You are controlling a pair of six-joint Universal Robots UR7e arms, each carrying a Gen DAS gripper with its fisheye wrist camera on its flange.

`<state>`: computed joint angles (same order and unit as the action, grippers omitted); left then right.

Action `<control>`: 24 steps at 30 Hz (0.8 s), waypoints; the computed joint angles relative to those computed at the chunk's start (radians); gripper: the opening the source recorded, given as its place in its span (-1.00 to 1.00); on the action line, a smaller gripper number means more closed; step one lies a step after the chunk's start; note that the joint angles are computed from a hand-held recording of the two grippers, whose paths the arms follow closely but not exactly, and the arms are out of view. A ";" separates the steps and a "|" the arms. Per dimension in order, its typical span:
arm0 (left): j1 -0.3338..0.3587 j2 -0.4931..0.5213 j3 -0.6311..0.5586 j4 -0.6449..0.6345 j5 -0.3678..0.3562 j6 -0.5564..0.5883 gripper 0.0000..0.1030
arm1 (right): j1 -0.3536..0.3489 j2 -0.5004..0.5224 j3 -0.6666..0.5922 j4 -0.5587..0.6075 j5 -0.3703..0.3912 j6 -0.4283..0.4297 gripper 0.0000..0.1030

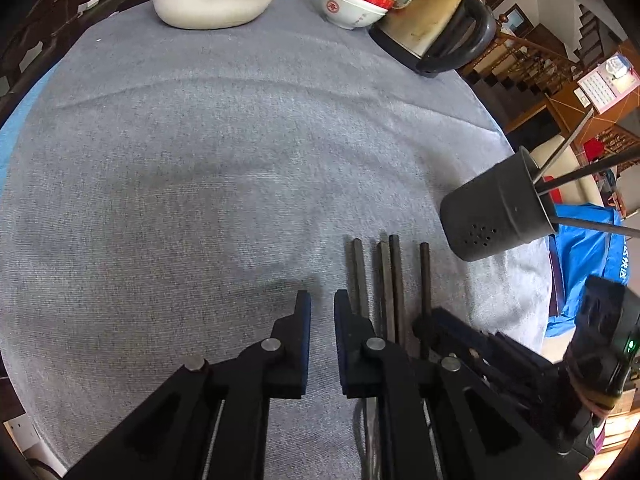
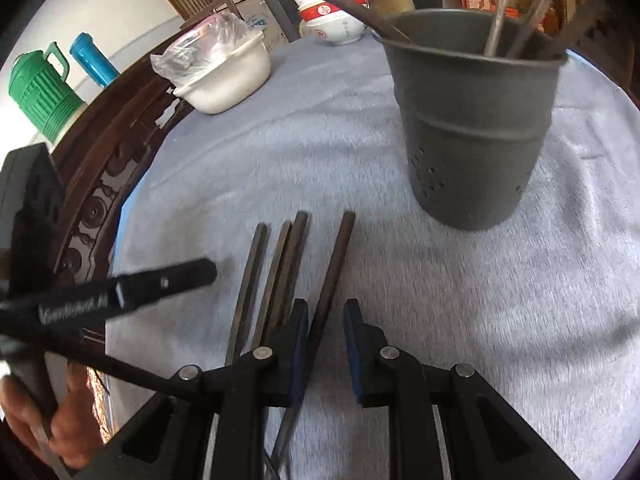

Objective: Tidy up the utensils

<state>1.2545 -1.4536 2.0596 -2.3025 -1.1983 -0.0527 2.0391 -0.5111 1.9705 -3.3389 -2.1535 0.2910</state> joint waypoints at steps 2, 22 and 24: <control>-0.006 0.005 0.003 0.005 0.003 -0.003 -0.73 | 0.011 0.005 -0.018 0.033 -0.028 -0.025 -0.68; -0.054 0.066 0.008 -0.003 0.086 -0.061 -0.49 | -0.005 -0.074 0.055 0.094 -0.059 0.009 -0.72; -0.054 0.055 0.011 0.003 0.064 -0.059 -0.49 | -0.012 -0.079 0.051 0.103 -0.048 0.024 -0.72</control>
